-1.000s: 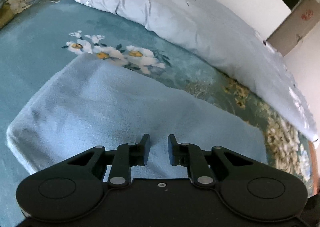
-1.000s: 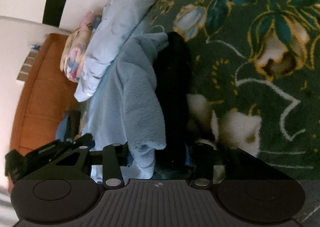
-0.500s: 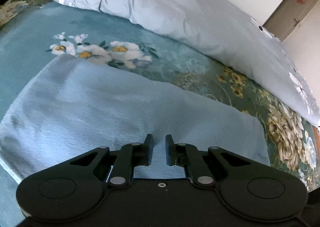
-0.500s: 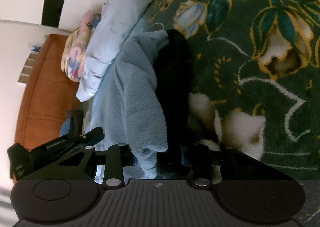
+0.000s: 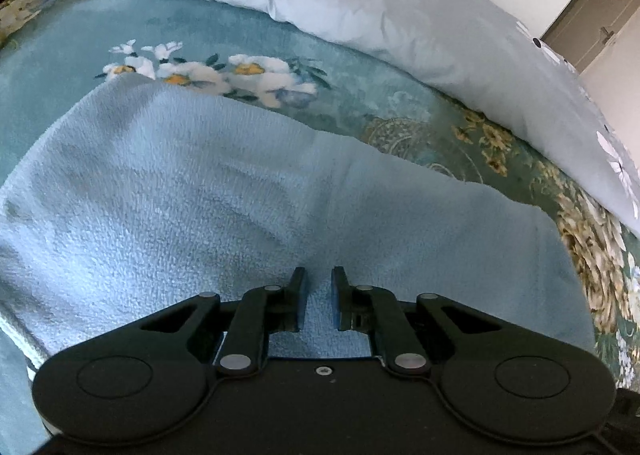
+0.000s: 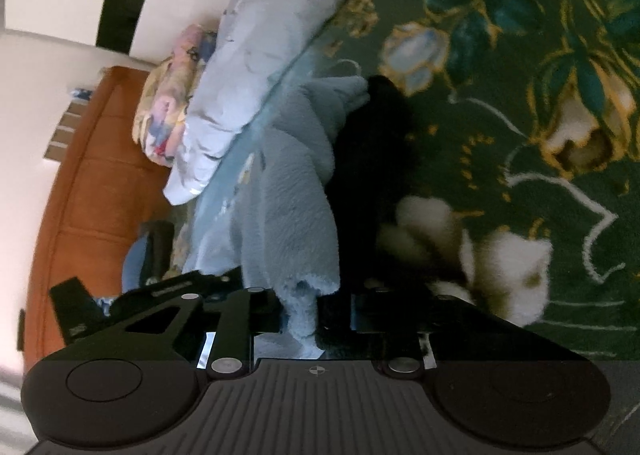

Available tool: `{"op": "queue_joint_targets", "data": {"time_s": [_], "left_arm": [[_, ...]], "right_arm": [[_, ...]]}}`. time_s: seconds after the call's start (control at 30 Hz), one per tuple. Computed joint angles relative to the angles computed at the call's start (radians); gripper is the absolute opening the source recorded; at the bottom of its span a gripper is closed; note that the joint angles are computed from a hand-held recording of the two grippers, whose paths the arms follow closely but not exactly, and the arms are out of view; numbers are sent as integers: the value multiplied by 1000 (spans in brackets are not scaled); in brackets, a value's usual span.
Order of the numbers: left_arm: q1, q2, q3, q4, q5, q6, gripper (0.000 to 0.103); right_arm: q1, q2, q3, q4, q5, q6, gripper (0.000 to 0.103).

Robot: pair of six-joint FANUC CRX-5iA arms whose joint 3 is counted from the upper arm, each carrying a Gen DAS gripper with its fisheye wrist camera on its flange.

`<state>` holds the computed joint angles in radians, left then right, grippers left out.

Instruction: Fold clothes

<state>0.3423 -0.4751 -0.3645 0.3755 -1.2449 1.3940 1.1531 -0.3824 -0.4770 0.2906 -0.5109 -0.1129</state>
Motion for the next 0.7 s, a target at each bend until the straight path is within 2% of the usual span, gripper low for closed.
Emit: {"op": "queue_joint_targets", "data": {"time_s": [0.07, 0.27, 0.47, 0.57, 0.7], "left_arm": [[15, -2, -1, 17, -9, -20, 10], [176, -83, -25, 110, -42, -114, 10], [330, -83, -41, 175, -125, -207, 10], [373, -74, -46, 214, -160, -276, 10], [431, -52, -45, 262, -214, -338, 11]], "right_arm": [[7, 7, 21, 12, -27, 5, 22], [30, 34, 80, 79, -90, -12, 21], [65, 96, 174, 146, -153, 12, 21], [85, 135, 223, 188, -176, 15, 21], [110, 215, 337, 193, -237, 95, 21]]}}
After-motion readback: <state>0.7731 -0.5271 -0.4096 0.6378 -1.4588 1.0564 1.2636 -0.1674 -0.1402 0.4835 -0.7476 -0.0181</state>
